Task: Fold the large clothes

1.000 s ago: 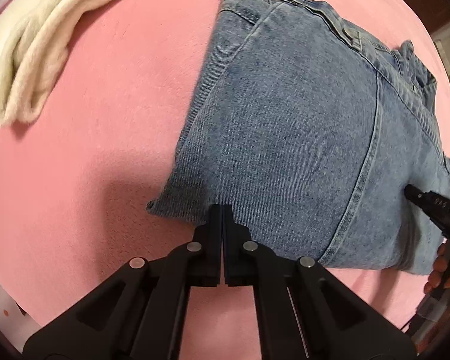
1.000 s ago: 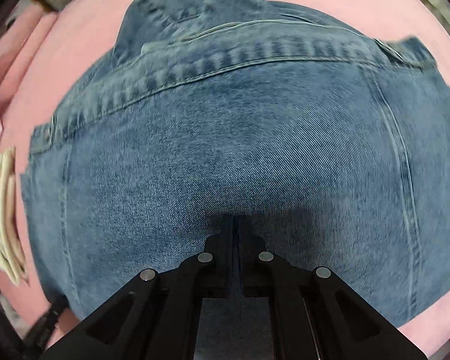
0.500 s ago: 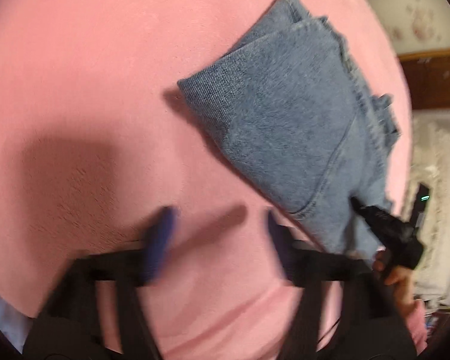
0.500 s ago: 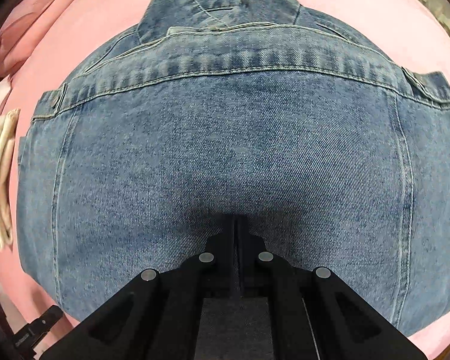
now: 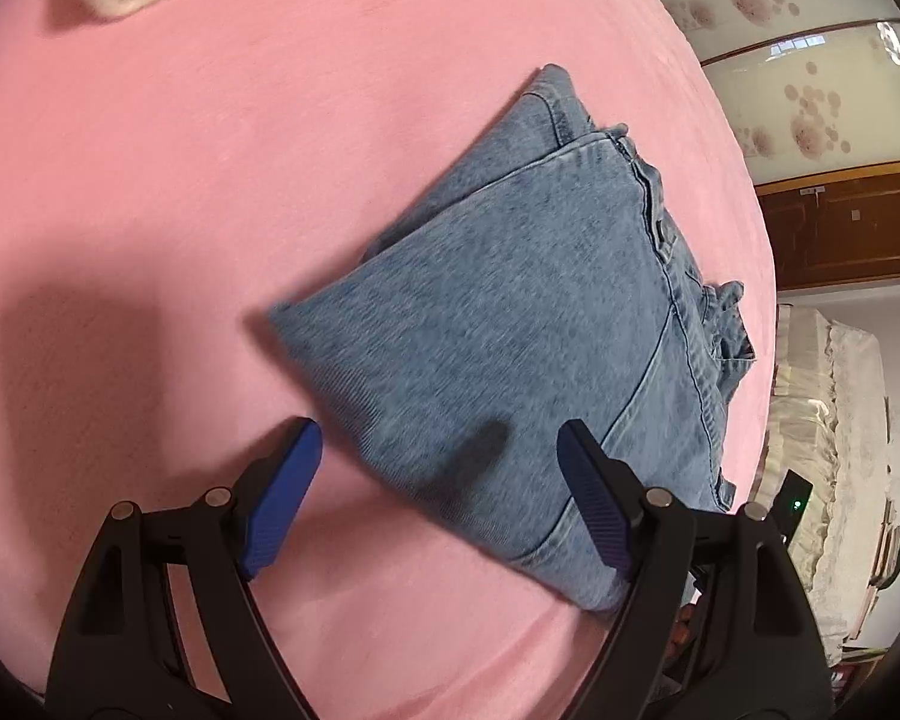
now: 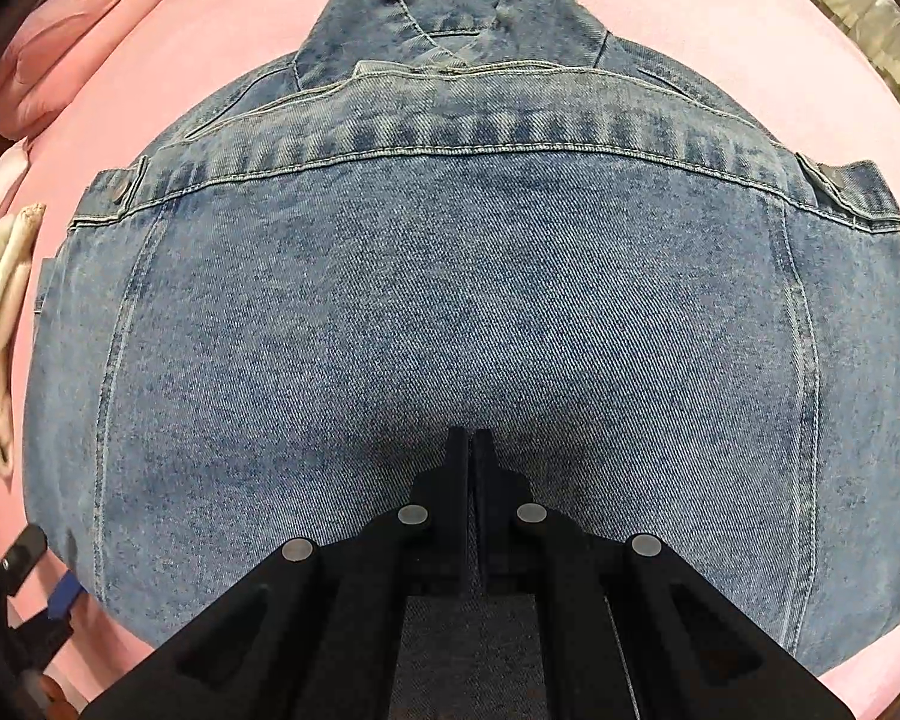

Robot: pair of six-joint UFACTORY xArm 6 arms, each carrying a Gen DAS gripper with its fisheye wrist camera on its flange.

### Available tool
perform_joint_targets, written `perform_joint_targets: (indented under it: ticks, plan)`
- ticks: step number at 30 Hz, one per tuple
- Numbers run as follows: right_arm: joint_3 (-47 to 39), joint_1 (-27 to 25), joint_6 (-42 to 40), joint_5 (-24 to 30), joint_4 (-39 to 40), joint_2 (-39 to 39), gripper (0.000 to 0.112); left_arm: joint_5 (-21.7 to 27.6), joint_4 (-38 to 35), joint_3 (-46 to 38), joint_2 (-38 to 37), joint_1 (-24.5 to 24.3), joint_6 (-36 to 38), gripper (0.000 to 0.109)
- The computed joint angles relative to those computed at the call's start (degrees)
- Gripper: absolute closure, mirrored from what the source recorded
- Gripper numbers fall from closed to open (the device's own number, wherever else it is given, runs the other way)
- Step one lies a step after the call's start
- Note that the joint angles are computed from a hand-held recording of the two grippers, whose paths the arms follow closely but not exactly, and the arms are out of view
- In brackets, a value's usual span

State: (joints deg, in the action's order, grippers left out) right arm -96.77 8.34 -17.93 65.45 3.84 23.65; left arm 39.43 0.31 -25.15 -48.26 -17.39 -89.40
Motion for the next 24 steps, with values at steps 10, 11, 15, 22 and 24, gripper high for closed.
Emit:
perform_joint_targets:
  ticks: [10,11,15,22,24]
  plan:
    - [6.14,0.25,-0.72,-2.72,-0.56,-4.82,0.110,-1.99,1.52,-1.61,4.60,1.69,0.38,0.030]
    - [6.65,0.34,-0.76,-2.97,-0.78,-5.23,0.110,-2.50,1.71,-1.64,5.05,1.83,-0.23,0.030]
    - [8.71,0.57,-0.09,-3.49,-0.84,-7.01,0.110,-3.22,2.20,-1.69,5.92,2.17,-2.06,0.033]
    - [10.79,0.52,0.79,-4.54,-0.95,-8.65,0.109,-1.14,9.83,-1.54,3.01,0.54,-7.89,0.098]
    - [11.21,0.59,1.29,-4.48,-0.90,-9.11,0.109,0.26,12.36,-3.17,3.21,-0.39,-7.52,0.099]
